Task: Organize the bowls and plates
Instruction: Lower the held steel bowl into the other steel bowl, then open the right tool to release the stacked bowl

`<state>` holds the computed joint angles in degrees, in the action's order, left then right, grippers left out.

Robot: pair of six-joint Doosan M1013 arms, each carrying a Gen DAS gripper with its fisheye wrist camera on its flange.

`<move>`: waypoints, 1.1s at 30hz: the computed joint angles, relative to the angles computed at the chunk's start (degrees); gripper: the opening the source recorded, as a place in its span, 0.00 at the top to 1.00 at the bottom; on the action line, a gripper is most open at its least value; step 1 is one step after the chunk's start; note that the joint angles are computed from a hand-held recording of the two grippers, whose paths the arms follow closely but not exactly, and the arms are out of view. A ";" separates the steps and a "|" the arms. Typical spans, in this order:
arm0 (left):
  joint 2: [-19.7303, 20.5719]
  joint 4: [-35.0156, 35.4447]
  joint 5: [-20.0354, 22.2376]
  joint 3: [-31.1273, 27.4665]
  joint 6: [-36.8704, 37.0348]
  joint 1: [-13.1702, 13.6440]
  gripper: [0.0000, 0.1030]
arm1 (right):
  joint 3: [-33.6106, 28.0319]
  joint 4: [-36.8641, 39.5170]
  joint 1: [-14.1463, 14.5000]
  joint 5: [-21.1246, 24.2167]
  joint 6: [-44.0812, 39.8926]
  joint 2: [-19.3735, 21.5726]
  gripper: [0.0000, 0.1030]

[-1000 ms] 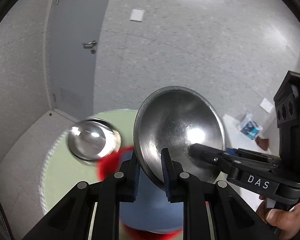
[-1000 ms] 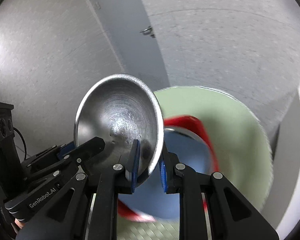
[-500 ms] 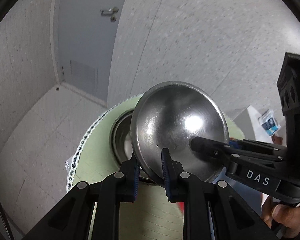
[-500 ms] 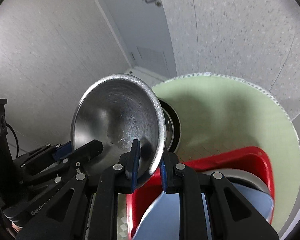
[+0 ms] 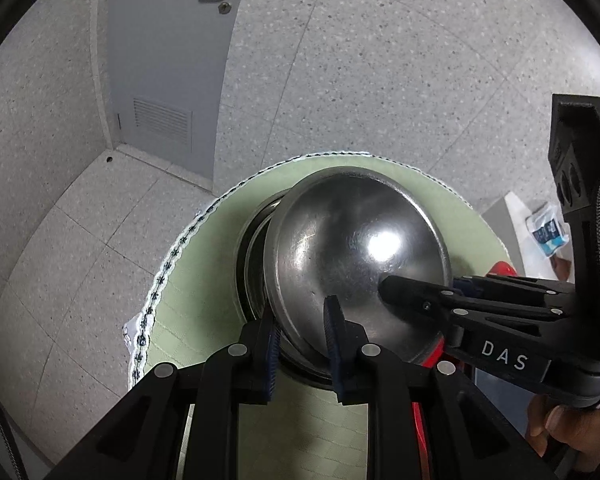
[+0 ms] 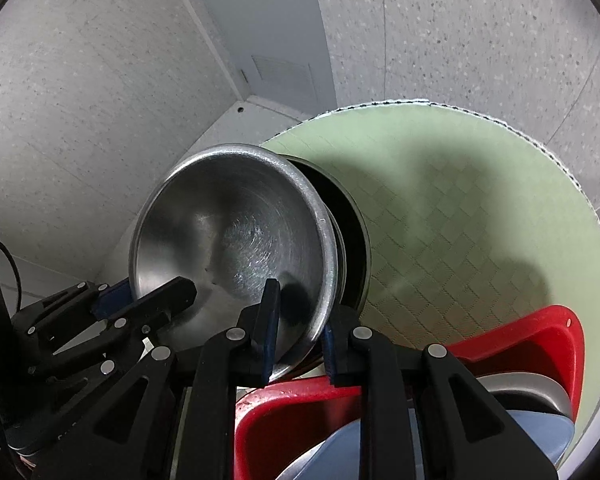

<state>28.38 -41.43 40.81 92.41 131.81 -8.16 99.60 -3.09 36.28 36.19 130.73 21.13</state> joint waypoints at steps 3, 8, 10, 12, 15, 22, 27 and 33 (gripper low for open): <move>0.16 -0.01 0.62 0.05 -0.02 0.07 0.82 | -0.01 0.39 -0.26 -0.06 -0.19 0.02 0.81; 0.02 -0.33 1.23 0.32 0.09 0.35 0.79 | -0.33 0.86 -0.07 0.31 -0.03 -0.10 0.80; -0.02 -0.22 1.09 0.34 -0.14 0.32 0.79 | -0.38 1.31 -0.17 0.35 -0.47 -0.14 0.80; -0.07 -0.14 1.06 0.44 -0.35 0.28 0.78 | -0.37 1.90 -0.25 0.26 -1.00 -0.21 0.79; -0.12 -0.01 1.42 0.43 -0.81 0.24 0.77 | -0.37 3.00 -0.48 0.17 -1.93 -0.29 0.76; -0.44 0.82 1.51 0.54 -2.49 0.02 0.71 | -0.45 1.40 -0.28 1.18 -0.53 -0.63 0.61; -1.17 -1.57 1.69 1.09 -1.03 0.31 0.56 | 0.23 0.54 -0.29 0.46 0.51 -1.33 0.61; -2.41 -4.49 0.83 2.00 0.20 1.40 0.41 | 1.53 -3.91 -0.22 -1.40 4.24 -2.56 0.61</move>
